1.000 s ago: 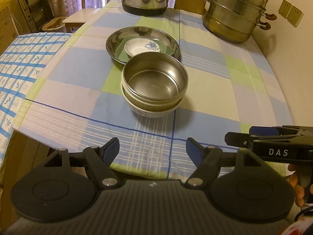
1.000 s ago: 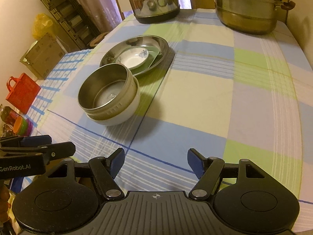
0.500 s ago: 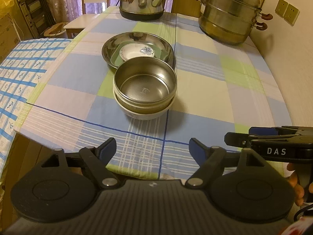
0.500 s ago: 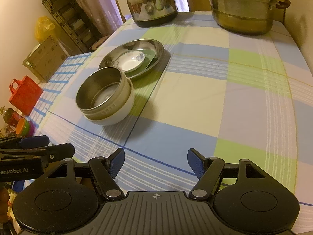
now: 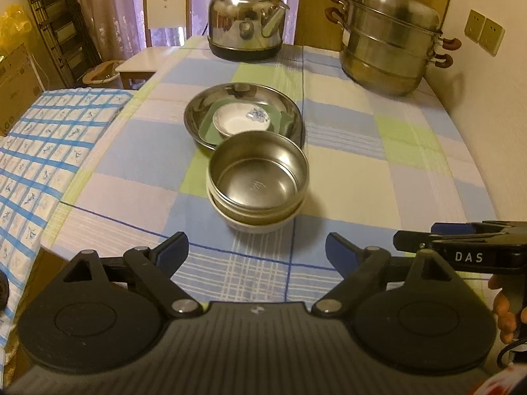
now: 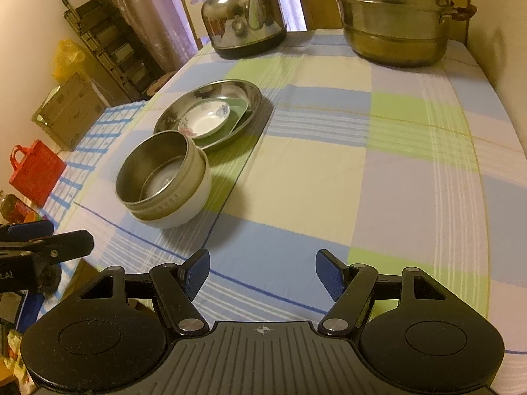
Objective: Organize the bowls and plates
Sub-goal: 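Withdraw the left tool up from the bowl stack, then move the left tool to the stack and close on its rim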
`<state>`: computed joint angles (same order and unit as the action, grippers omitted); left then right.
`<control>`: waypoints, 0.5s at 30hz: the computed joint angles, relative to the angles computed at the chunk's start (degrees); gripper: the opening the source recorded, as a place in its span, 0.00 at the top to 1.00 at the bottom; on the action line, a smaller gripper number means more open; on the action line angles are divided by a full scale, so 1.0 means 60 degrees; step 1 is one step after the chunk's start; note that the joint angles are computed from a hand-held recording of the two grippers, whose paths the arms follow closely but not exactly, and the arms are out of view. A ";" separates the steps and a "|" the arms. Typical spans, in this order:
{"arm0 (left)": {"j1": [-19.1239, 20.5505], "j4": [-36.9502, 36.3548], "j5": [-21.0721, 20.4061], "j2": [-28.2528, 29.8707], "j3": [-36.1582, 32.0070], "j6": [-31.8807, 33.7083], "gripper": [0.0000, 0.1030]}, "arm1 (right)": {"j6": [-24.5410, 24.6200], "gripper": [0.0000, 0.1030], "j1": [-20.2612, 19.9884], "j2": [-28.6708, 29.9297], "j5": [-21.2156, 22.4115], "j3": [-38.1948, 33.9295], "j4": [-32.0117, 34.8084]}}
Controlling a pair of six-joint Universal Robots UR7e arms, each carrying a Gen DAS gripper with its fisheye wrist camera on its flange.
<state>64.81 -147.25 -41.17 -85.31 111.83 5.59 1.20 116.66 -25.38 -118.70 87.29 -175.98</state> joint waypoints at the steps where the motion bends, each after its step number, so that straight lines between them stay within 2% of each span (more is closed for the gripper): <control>1: 0.0023 -0.0043 0.0028 0.0027 -0.0056 0.0097 0.13 | 0.0037 0.31 0.0008 0.0024 -0.0008 -0.0028 -0.0048; 8: 0.0415 -0.0287 -0.0058 0.0324 -0.0654 0.0431 0.14 | 0.0657 0.31 -0.0011 0.0175 0.0218 -0.0513 0.0170; 15: 0.1019 -0.0279 -0.0586 0.0981 -0.1706 0.0993 0.14 | 0.0417 0.31 0.0118 0.0794 0.0103 -0.1678 0.0432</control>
<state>70.93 -148.92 -44.69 -79.43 101.60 11.55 3.70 117.37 -20.61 -118.08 77.23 -173.39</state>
